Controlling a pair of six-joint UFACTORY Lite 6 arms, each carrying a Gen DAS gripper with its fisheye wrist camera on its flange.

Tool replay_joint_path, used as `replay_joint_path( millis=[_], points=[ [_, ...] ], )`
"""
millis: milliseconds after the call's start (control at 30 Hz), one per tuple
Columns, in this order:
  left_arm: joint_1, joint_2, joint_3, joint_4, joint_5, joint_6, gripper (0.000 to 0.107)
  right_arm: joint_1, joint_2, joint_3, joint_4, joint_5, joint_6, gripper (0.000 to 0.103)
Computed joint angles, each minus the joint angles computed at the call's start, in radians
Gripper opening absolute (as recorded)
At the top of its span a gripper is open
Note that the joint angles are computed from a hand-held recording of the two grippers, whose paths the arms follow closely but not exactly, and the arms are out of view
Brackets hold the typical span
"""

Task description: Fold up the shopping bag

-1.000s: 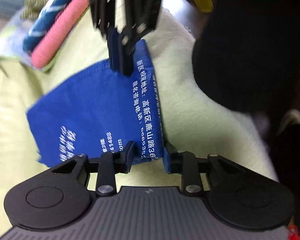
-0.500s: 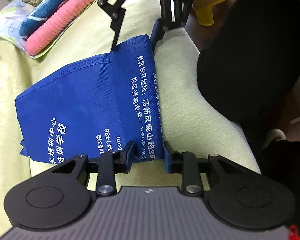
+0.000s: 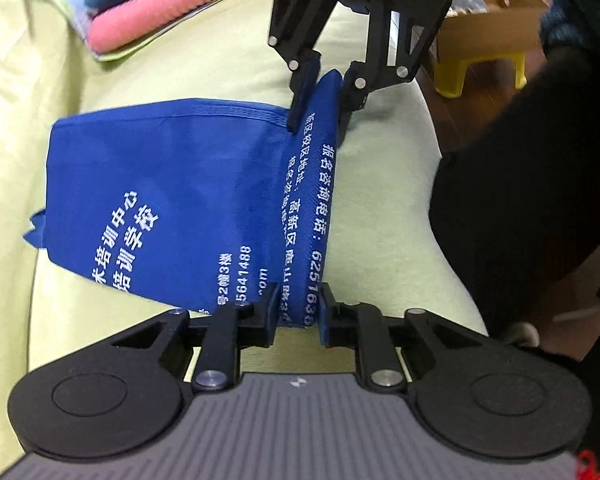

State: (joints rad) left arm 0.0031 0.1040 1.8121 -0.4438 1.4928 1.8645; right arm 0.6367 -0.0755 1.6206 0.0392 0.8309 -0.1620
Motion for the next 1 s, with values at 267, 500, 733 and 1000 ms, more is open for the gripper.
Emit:
replay_joint_path(
  millis=[267, 500, 733, 1000],
  points=[
    [0.007, 0.133, 0.195, 0.017, 0.101, -0.084, 0.019, -0.281, 0.072, 0.102, 0.466, 0.182, -0.06, 0.022],
    [-0.034, 0.207, 0.274, 0.039, 0.105, -0.177, 0.019, -0.431, 0.211, 0.246, 0.661, 0.325, 0.059, 0.021],
    [-0.038, 0.23, 0.285, 0.023, 0.08, -0.258, 0.031, -0.527, 0.36, 0.427, 0.749, 0.478, 0.268, 0.019],
    [0.033, 0.098, 0.113, -0.028, -0.041, -0.287, 0.037, -0.554, 0.372, 0.449, 0.737, 0.506, 0.407, 0.016]
  ],
)
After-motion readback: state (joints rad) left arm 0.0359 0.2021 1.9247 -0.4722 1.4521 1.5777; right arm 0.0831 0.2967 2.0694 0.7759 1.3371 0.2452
